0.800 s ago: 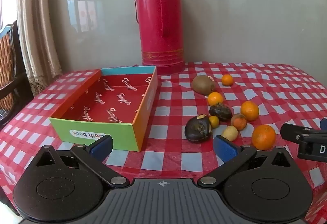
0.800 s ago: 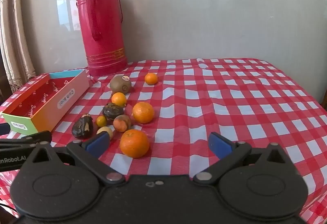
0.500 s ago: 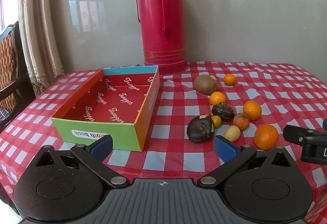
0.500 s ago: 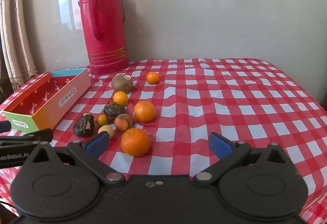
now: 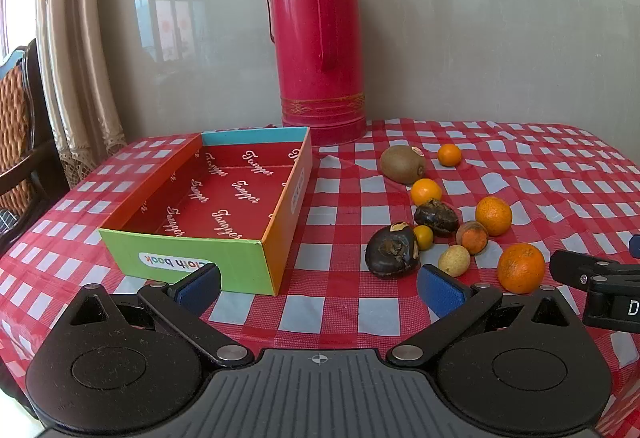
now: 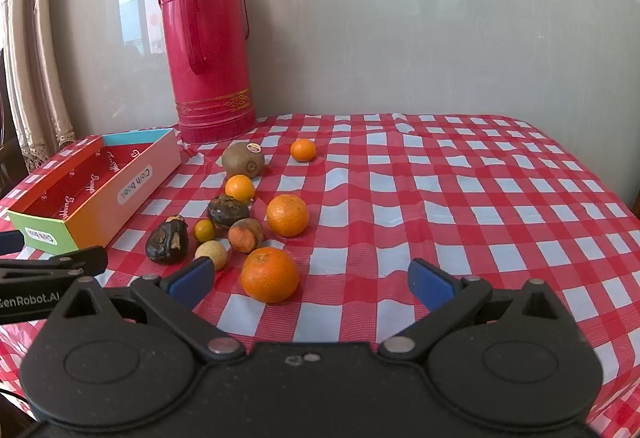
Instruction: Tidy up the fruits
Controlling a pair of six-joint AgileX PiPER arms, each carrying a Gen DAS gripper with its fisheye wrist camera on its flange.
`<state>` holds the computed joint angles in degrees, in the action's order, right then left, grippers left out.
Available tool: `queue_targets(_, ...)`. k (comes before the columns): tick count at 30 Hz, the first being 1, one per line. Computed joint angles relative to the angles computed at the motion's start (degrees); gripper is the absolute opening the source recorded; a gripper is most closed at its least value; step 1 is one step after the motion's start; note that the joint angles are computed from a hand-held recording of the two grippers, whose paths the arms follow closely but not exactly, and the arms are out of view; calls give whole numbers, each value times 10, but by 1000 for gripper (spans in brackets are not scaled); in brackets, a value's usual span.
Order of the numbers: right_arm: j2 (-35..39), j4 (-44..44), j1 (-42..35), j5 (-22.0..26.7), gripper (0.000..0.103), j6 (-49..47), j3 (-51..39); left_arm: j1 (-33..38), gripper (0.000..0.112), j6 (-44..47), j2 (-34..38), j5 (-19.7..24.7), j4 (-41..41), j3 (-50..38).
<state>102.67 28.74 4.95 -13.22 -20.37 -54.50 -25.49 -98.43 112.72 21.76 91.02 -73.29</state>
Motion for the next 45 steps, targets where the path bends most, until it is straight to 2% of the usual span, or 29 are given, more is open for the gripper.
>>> queue_targets(45, -2, -1, -2, 3, 97, 4, 0, -2, 103, -24, 0, 5, 18, 3)
